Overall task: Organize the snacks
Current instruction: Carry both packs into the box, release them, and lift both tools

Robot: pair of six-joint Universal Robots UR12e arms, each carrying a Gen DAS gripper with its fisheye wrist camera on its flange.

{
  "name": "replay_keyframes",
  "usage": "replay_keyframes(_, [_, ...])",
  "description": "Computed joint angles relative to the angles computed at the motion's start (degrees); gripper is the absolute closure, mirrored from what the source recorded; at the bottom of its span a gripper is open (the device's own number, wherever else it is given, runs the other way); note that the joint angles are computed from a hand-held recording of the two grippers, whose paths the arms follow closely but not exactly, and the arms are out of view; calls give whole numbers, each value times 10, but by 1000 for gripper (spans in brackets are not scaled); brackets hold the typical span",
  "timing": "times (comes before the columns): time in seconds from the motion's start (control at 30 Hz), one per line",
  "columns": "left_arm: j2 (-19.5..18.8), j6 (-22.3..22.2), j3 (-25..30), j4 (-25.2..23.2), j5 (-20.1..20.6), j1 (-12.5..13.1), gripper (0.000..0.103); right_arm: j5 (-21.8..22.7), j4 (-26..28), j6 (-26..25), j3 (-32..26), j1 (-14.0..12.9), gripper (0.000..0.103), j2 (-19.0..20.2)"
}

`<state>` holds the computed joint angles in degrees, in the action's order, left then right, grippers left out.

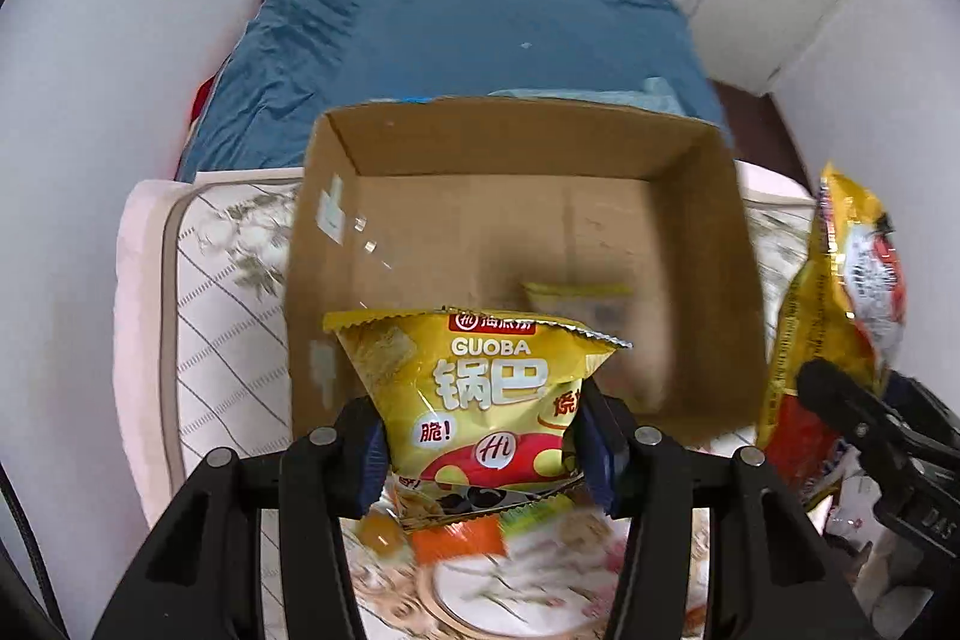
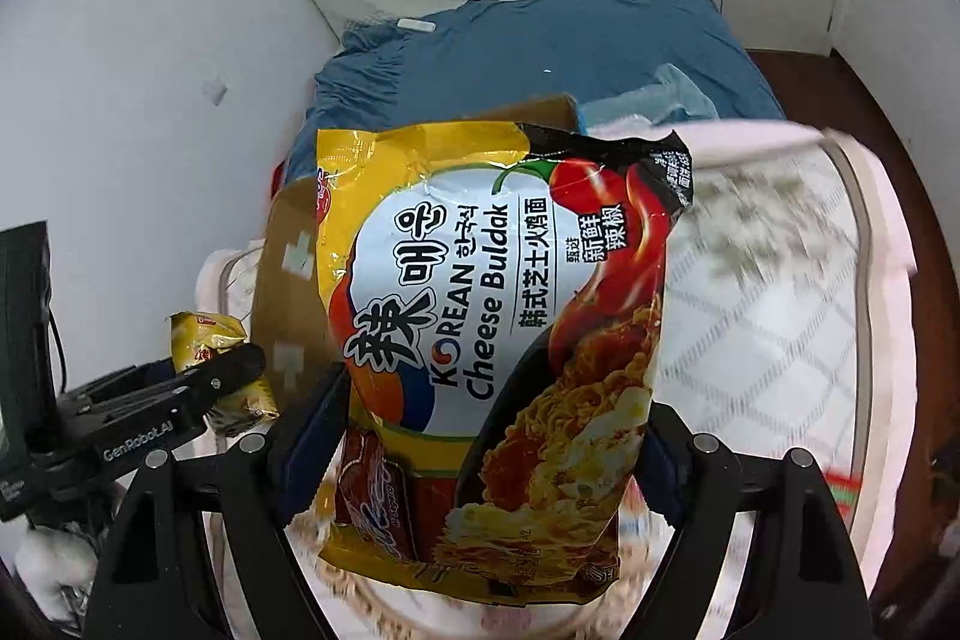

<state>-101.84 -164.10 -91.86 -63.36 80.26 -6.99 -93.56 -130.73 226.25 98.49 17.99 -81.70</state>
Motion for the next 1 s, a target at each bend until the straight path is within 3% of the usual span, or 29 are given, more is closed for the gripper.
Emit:
replay_keyframes(0.17, [-47,1,40,-21,58,-9,54,1,54,-33,-51,-14,17,57])
replay_keyframes(0.3, [-73,2,60,-42,85,-11,54,10,85,-43,-69,-23,17,78])
replay_keyframes(0.5, [-97,6,70,-76,97,-8,52,20,89,-57,-67,-32,17,97])
replay_keyframes(0.6, [-104,-4,74,-102,89,-4,52,31,132,-71,-77,-37,16,115])
replay_keyframes(0.63, [-106,-8,76,-109,85,-2,51,32,135,-71,-77,-37,12,118])
replay_keyframes(0.7, [-106,-6,71,-102,80,-1,36,31,127,-70,-74,-37,8,119])
replay_keyframes(0.77, [-103,-3,64,-89,82,-1,16,25,127,-72,-73,-35,8,118])
replay_keyframes(1.0, [-82,-8,48,-72,59,1,12,18,119,-78,-74,-29,7,115])
